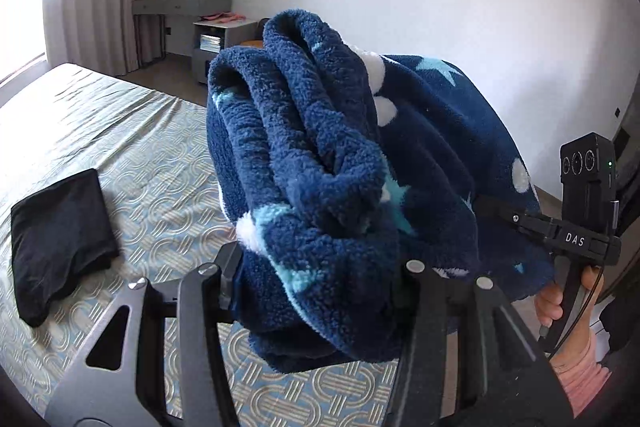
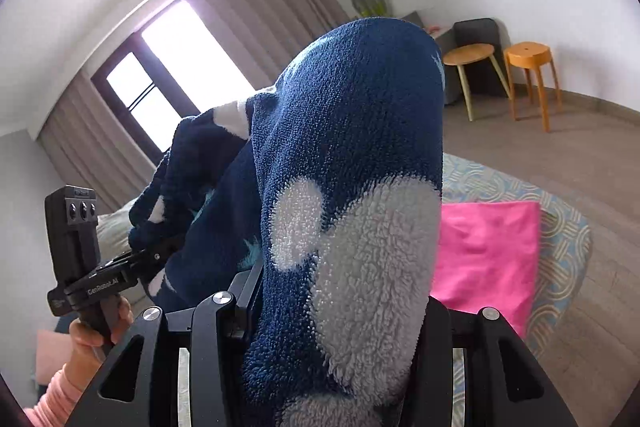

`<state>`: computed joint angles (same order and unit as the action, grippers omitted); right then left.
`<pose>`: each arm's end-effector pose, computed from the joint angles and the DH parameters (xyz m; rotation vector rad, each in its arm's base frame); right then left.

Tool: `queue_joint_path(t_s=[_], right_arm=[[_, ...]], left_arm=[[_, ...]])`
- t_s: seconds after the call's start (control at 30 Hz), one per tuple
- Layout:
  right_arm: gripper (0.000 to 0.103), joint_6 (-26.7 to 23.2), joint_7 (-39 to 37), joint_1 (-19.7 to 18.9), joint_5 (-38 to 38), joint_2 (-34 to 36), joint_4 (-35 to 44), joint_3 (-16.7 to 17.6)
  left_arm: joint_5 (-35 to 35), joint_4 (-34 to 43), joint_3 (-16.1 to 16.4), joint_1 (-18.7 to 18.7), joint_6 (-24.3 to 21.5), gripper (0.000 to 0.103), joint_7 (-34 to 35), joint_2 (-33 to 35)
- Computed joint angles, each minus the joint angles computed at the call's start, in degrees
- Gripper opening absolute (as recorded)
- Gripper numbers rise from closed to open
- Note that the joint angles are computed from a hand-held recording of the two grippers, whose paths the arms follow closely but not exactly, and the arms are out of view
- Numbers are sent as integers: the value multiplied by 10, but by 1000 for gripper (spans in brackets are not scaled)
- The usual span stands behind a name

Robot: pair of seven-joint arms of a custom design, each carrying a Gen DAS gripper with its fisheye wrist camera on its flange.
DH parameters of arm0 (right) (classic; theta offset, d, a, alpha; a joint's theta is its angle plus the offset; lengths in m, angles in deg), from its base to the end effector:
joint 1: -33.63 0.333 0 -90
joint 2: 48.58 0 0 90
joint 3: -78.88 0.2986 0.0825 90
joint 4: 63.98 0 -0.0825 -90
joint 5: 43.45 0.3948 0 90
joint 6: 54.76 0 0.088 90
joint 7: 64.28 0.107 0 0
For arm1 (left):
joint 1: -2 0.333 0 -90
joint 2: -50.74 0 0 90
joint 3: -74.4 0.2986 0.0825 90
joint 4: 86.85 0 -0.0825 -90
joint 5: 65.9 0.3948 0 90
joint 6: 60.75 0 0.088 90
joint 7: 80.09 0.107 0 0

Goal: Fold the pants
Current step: 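Lift the folded pants bundle with both tools and carry it, then lower the bundle onto the pink garment and open both tools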

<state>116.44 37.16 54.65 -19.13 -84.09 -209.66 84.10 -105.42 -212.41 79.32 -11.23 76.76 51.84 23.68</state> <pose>0.3932 0.1682 0.5849 -1.3887 1.5497 -0.3025 0.4721 -0.0664 0.6328 -1.3169 2.2609 -1.2413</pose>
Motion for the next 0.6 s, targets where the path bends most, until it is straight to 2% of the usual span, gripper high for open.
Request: queue_joint_path(t_s=[0.1,0.17,0.23,0.3,0.33,0.4,0.43,0.47,0.5,0.53,0.57,0.6], right_arm=[[45,7,17,-21,2,8,-8,0],[45,11,13,-16,11,9,-19,-20],[45,13,-10,3,31,26,-18,-61],[45,8,-27,15,54,46,-14,-88],[46,5,-31,16,65,62,-10,-93],[47,-13,-33,0,73,100,0,-92],[49,-35,-16,-24,60,125,7,-78],[53,-58,16,-44,32,152,16,-67],[63,-52,12,-44,45,173,16,-68],[65,-20,-28,-24,98,178,7,-79],[65,5,-62,-7,135,176,-1,-90],[65,9,-66,-11,131,170,-7,-85]], left_arm=[[7,49,-16,-6,-1,51,0,62],[7,64,-28,-3,-1,51,2,89],[2,78,-38,4,-3,51,3,117],[8,89,-55,15,-4,52,-9,152],[17,97,-62,23,-4,52,-17,175],[83,112,-91,39,2,53,-65,230],[137,116,-104,46,6,59,-104,258],[157,102,-114,50,34,65,-117,267],[138,78,-121,53,79,75,-99,261],[127,64,-126,55,105,80,-89,253],[117,66,-126,58,99,80,-82,254],[109,72,-125,61,84,80,-77,256]])
